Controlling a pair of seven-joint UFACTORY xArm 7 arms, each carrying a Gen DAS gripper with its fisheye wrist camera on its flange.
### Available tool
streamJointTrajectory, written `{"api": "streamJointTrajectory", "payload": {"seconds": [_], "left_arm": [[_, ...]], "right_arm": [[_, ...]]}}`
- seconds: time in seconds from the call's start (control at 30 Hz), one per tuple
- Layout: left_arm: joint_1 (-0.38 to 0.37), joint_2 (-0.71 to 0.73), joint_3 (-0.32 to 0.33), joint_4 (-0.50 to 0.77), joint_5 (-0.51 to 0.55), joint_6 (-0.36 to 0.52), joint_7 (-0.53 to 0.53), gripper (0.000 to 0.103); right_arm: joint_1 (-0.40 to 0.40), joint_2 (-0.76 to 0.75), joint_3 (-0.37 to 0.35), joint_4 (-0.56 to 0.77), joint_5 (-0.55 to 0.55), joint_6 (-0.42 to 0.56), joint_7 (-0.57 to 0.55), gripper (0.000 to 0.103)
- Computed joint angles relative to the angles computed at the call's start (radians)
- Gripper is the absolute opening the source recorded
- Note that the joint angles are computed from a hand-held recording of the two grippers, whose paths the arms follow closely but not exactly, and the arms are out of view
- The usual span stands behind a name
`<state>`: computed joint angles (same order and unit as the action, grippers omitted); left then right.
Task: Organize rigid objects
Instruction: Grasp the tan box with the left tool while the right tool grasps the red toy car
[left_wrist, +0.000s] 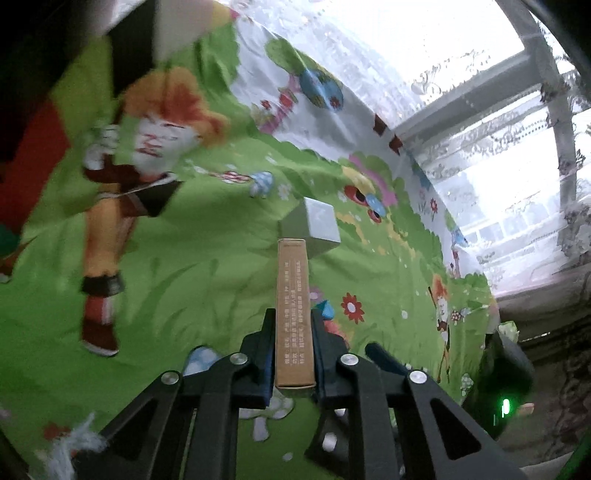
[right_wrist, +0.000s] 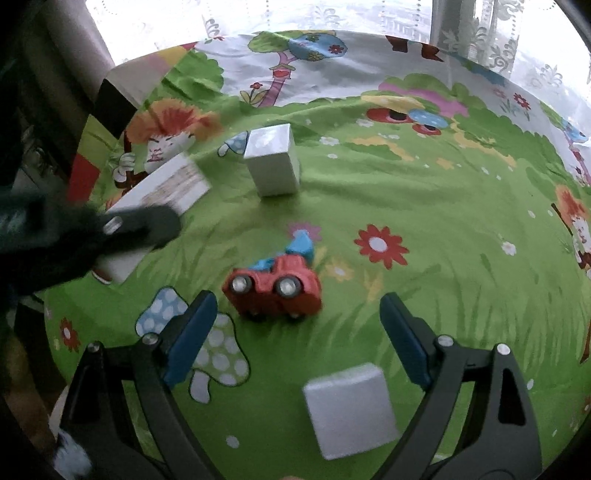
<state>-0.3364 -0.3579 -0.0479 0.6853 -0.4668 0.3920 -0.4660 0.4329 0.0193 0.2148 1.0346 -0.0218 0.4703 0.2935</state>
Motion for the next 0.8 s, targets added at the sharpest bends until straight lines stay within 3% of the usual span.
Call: {"api": "streamJointTrajectory", "payload": {"seconds": [0.07, 0.2, 0.4, 0.57, 0.8], "left_arm": [[0.002, -0.030, 0.000, -0.031, -0.002, -0.012, -0.005, 0.017], [-0.013, -0.080, 0.009, -0.090, -0.019, -0.044, -0.013, 0.017], [-0.059, -0.100, 0.036, -0.128, -0.048, -0.072, -0.001, 0.017], [-0.078, -0.101, 0.043, -0.138, -0.064, -0.082, 0.004, 0.017], [-0.078, -0.120, 0.035, -0.153, -0.055, -0.084, -0.011, 0.017]], "right_arm": [[0.001, 0.029, 0.000, 0.036, -0.010, 0.021, 0.004, 0.094], [-0.020, 0.069, -0.006, 0.097, 0.130, 0.059, -0.066, 0.094], [-0.039, 0.156, -0.021, 0.222, 0.156, 0.173, -0.047, 0.090], [-0.023, 0.217, -0.032, 0.306, 0.090, 0.251, -0.023, 0.061], [-0.027, 0.192, -0.018, 0.280, 0.111, 0.259, -0.058, 0.045]]}}
